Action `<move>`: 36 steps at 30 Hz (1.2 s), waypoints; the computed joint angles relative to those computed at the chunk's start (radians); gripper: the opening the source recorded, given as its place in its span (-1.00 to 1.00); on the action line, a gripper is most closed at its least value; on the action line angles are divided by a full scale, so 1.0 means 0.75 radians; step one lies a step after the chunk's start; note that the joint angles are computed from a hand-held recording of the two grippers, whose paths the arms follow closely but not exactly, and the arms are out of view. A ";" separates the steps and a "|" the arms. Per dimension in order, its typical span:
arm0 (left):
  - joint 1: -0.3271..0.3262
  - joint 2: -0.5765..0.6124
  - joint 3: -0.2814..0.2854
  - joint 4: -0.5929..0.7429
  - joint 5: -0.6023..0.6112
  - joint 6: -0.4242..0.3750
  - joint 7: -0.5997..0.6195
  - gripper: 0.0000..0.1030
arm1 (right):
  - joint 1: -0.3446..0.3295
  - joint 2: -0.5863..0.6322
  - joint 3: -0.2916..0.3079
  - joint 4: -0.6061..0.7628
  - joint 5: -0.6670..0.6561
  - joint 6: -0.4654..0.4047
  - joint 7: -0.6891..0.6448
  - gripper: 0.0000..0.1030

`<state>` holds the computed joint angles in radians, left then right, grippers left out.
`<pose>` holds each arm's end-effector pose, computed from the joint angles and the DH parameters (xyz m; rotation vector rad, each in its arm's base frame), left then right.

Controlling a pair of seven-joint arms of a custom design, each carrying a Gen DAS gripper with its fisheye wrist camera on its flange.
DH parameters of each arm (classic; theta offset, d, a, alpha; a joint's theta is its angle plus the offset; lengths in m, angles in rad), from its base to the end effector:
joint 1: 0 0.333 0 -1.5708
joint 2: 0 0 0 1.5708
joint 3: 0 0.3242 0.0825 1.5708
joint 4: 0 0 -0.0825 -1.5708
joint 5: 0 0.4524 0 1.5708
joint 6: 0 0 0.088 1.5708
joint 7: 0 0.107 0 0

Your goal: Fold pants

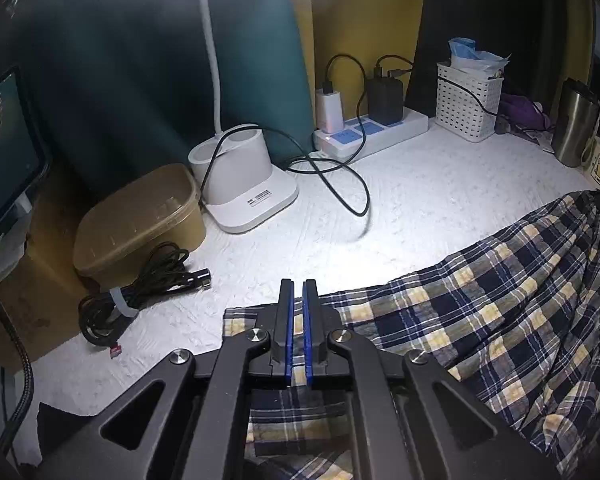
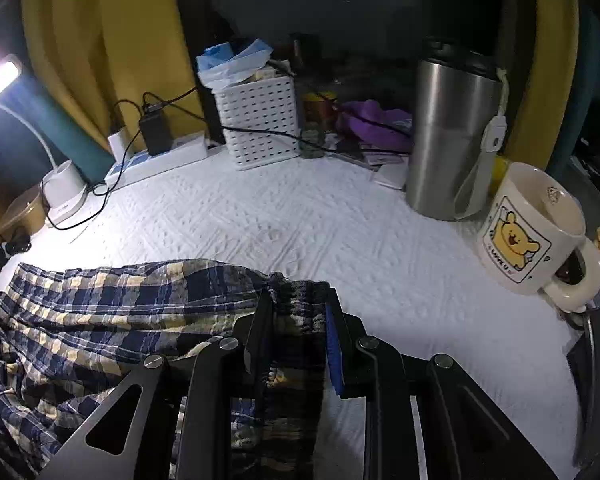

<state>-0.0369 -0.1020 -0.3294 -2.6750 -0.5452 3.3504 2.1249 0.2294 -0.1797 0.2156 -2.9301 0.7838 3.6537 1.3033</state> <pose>0.4749 -0.1201 0.3033 -1.4378 2.0645 -0.7008 0.3794 0.0758 0.2705 -1.6020 1.8341 -0.7835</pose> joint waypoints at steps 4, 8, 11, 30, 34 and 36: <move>0.039 0.012 -0.063 0.017 -0.069 0.005 0.044 -0.95 | -0.016 -0.011 -0.015 -0.013 -0.007 0.005 0.004 -0.54; 0.014 0.015 -0.054 0.021 -0.101 0.018 0.058 -0.95 | -0.036 -0.022 -0.016 -0.019 -0.003 0.002 -0.012 -0.54; -0.010 0.022 -0.038 0.028 -0.117 0.025 0.067 -0.95 | -0.049 -0.024 -0.014 -0.020 0.005 0.007 -0.017 -0.54; -0.155 0.077 0.094 0.091 -0.118 0.064 0.072 -0.96 | -0.059 0.009 -0.033 0.045 0.140 0.027 -0.167 -0.54; -0.176 0.097 0.138 0.108 0.002 0.091 -0.034 -0.98 | -0.064 0.023 -0.050 0.082 0.158 0.034 -0.226 -0.54; -0.178 0.136 0.146 0.143 -0.033 0.079 -0.008 -0.98 | -0.054 0.078 -0.113 0.088 -0.010 0.088 -0.128 -0.54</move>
<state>-0.1700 0.0003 -0.2201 -2.5675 -0.5701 3.4094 2.1192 0.1887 -0.1210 0.1311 -2.8639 0.7761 3.7195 1.2077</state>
